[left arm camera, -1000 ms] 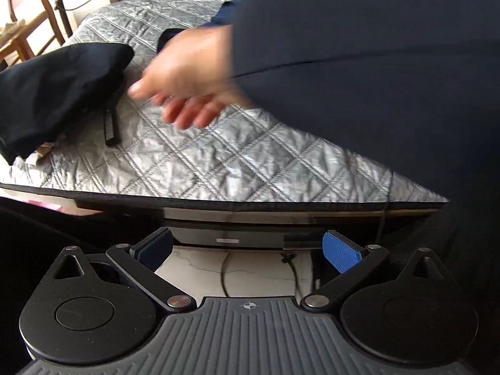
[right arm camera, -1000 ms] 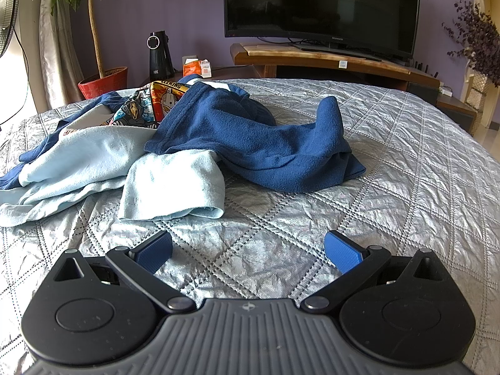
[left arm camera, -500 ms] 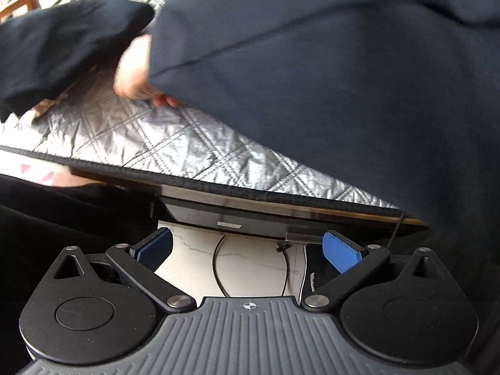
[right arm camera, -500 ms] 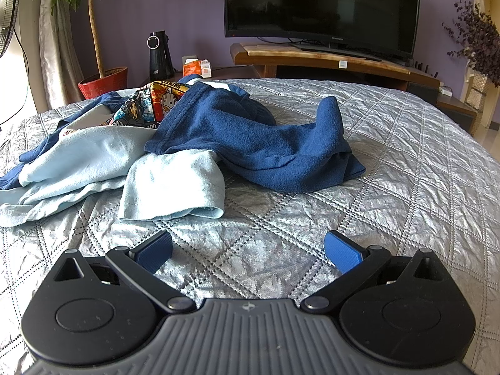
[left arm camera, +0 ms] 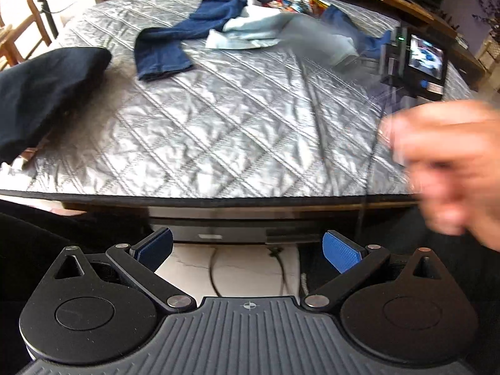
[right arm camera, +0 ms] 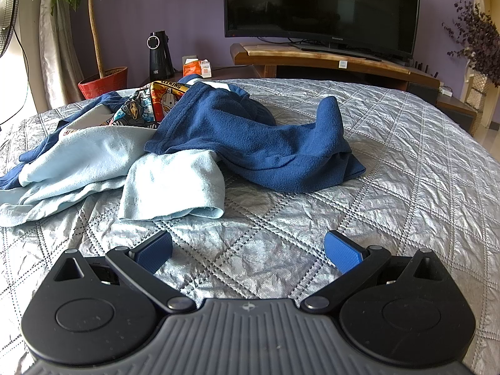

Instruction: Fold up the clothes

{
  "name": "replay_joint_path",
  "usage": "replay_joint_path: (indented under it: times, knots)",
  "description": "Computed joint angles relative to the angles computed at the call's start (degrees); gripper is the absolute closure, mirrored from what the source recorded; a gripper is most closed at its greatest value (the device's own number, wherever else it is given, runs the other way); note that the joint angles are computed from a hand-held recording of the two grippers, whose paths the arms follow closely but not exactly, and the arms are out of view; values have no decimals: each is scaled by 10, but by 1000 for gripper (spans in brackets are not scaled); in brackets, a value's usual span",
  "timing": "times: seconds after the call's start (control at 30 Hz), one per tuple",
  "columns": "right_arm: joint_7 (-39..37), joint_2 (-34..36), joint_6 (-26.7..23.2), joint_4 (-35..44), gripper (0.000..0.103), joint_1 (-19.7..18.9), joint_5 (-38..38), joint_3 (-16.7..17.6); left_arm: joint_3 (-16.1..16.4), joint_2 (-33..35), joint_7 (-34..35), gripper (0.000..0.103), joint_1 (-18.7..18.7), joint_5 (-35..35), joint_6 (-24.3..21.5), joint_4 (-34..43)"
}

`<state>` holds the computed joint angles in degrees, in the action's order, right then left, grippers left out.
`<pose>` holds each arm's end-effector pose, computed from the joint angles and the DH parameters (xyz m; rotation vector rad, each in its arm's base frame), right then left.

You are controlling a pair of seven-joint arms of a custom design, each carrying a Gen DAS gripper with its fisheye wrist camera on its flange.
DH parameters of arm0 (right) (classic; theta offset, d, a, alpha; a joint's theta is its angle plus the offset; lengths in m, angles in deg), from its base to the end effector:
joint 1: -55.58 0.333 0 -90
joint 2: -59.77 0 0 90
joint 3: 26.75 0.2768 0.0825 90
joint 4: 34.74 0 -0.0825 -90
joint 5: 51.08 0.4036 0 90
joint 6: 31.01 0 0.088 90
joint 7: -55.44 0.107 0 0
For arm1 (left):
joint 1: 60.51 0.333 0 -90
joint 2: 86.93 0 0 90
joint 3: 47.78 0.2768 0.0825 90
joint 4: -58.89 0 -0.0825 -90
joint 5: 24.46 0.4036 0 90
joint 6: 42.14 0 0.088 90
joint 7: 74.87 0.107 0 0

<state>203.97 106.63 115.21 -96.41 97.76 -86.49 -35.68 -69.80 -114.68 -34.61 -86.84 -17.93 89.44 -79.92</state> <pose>0.6398 0.4825 0.3824 -1.7406 1.6483 -0.7412 0.3148 -0.3558 0.4631 -1.9873 2.0399 -0.4836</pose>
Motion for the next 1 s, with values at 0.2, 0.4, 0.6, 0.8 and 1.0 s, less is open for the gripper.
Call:
replay_joint_path:
  times: [0.2, 0.4, 0.6, 0.8, 1.0]
  knots:
    - [0, 1, 0, 1, 0, 0, 0, 0, -23, 44, -12, 0, -1, 30, -31, 67]
    - [0, 1, 0, 1, 0, 0, 1, 0, -35, 84, -39, 0, -10, 54, -55, 129]
    - [-1, 1, -1, 1, 0, 0, 1, 0, -45, 117, -47, 0, -29, 83, -77, 176]
    - [-1, 1, -1, 1, 0, 0, 1, 0, -48, 123, -52, 0, -44, 103, -80, 193]
    - [-1, 1, -1, 1, 0, 0, 1, 0, -50, 121, -58, 0, -51, 112, -86, 197]
